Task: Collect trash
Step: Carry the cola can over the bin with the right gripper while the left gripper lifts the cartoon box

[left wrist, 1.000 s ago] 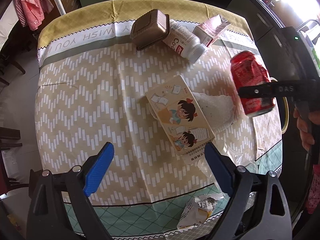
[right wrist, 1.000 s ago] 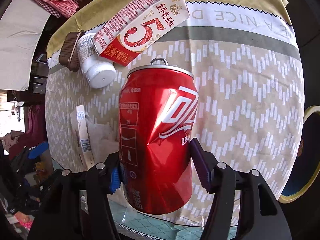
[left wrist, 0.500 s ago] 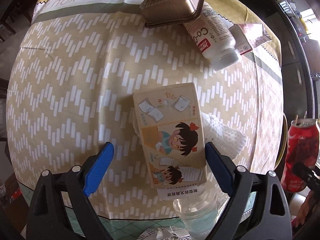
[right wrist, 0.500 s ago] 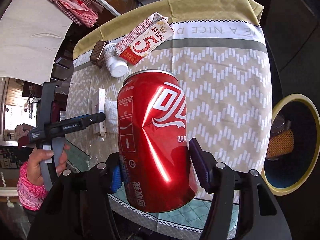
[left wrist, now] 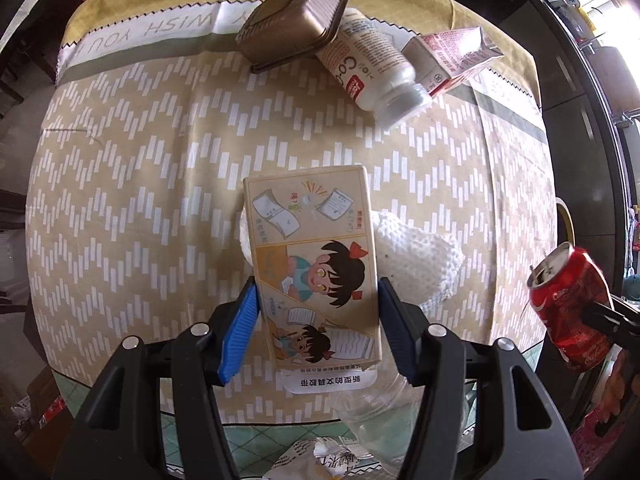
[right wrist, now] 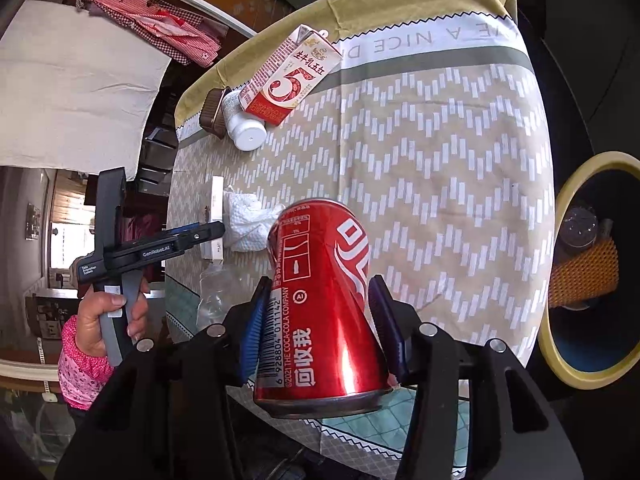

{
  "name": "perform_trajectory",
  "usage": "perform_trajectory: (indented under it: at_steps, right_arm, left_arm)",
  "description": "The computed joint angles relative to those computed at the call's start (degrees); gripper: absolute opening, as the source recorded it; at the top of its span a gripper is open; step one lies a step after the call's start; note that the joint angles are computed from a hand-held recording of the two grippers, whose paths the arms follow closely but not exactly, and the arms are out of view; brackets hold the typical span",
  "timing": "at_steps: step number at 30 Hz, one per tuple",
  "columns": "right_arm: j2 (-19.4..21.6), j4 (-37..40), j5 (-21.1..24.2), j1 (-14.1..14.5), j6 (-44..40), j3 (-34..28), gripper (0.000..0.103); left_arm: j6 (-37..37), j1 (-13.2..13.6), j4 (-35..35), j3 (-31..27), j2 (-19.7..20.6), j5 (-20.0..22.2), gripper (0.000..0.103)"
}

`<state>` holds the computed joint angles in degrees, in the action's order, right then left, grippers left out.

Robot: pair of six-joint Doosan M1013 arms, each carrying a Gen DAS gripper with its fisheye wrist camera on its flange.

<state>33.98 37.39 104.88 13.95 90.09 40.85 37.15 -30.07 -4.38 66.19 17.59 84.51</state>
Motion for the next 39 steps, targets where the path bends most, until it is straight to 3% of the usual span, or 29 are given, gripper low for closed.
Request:
perform_trajectory:
  at_steps: [12, 18, 24, 28, 32, 39]
  right_arm:
    - [0.53, 0.23, 1.02, 0.28, -0.64, -0.98, 0.046]
    - [0.96, -10.29, 5.32, 3.40, -8.11, -2.47, 0.046]
    - [-0.65, -20.77, 8.69, 6.41, -19.29, 0.54, 0.045]
    - [-2.70, -27.37, 7.72, 7.85, -23.89, 4.69, 0.044]
    - [-3.43, -23.73, 7.04, 6.67, -21.89, 6.30, 0.041]
    - [-2.55, -5.64, 7.63, 0.80, -10.88, 8.01, 0.040]
  left_arm:
    - [2.50, -1.18, 2.31, -2.21, -0.72, 0.72, 0.056]
    - [4.31, -1.10, 1.53, -1.69, -0.99, 0.27, 0.056]
    - [6.05, -1.68, 0.81, -1.61, -0.59, -0.19, 0.056]
    - [6.76, -1.80, 0.87, -1.80, -0.39, -0.51, 0.056]
    - [7.20, -1.85, 1.10, -1.53, -0.70, -0.75, 0.056]
    - [8.52, -2.30, 2.43, -1.25, -1.97, -0.47, 0.056]
